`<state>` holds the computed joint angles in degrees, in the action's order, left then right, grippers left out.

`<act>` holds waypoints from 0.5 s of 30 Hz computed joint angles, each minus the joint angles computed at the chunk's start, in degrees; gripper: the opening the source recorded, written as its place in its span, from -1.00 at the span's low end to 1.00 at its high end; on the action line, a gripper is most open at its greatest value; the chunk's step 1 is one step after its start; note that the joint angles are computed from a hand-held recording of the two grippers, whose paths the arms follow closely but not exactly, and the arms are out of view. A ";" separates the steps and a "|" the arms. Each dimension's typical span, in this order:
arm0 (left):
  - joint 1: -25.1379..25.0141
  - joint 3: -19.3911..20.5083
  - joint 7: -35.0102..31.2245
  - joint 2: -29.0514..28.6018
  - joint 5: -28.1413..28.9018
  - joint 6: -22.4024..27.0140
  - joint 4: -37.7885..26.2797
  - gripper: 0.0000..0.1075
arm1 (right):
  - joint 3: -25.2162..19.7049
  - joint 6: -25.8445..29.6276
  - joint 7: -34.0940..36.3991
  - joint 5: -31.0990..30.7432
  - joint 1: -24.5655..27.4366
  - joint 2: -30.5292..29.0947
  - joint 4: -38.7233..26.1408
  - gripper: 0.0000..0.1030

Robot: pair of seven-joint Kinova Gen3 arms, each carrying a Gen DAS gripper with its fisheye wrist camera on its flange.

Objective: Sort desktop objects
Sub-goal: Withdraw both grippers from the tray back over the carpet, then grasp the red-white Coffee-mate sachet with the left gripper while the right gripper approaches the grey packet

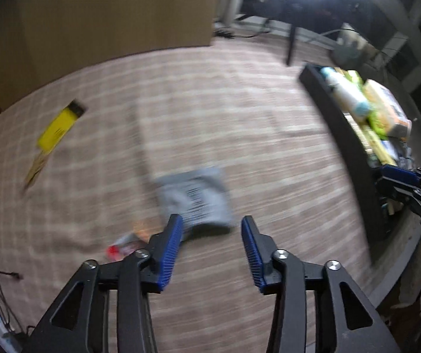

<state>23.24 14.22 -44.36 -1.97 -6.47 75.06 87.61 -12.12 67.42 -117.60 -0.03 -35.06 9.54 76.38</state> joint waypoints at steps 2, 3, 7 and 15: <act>-1.13 -1.32 -2.15 -1.89 1.05 -0.55 2.78 -0.10 | -1.11 1.08 0.13 1.01 -2.31 2.88 -2.87 -0.12; -1.92 -2.11 -4.19 -2.78 2.13 -0.96 4.23 -0.09 | -1.36 1.57 0.45 1.20 -3.34 4.13 -4.11 -0.12; -4.25 -2.81 -9.53 -4.27 3.23 -1.82 8.38 -0.05 | -1.25 5.18 1.45 3.18 -8.80 10.10 -10.83 -0.11; -6.36 -3.04 -16.85 -5.36 5.70 -5.30 14.73 0.16 | 1.15 10.24 7.80 6.36 -17.05 19.98 -22.09 0.03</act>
